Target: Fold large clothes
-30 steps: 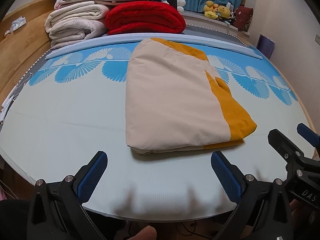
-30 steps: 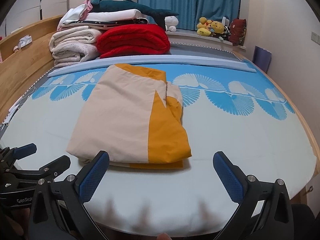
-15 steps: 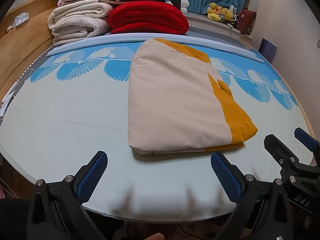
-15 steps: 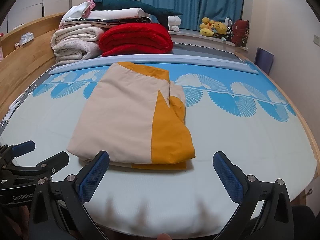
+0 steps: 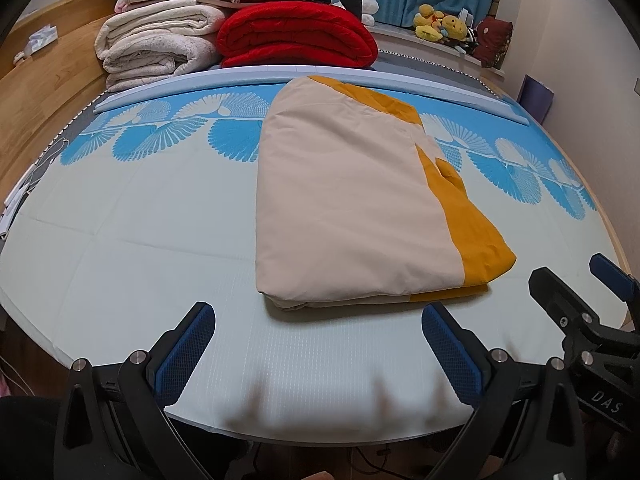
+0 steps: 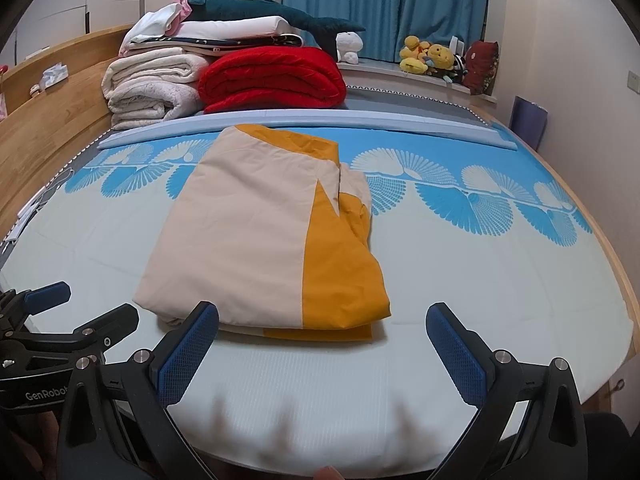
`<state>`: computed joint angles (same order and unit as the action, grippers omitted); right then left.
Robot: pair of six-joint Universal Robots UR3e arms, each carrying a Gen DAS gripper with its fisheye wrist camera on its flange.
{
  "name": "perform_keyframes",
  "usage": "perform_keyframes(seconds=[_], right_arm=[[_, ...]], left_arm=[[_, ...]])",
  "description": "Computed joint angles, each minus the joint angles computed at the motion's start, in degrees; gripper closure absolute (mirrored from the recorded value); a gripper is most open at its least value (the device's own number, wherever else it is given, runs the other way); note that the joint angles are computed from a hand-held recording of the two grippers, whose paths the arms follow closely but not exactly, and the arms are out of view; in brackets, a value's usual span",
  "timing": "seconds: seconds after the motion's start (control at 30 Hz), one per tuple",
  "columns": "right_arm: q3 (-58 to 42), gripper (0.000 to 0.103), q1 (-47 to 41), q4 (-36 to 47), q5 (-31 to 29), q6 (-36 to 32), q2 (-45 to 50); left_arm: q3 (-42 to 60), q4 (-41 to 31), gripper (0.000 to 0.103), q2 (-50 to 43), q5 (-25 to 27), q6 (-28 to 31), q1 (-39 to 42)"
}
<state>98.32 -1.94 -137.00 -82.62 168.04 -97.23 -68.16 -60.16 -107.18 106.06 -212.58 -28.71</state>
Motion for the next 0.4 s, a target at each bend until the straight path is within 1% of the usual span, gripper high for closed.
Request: perform_keyframes(seconds=[0.4], right_arm=[[0.76, 0.0, 0.51, -0.99, -0.07, 0.11, 0.09]], left_arm=[[-0.34, 0.14, 0.001, -0.14, 0.63, -0.17, -0.26]])
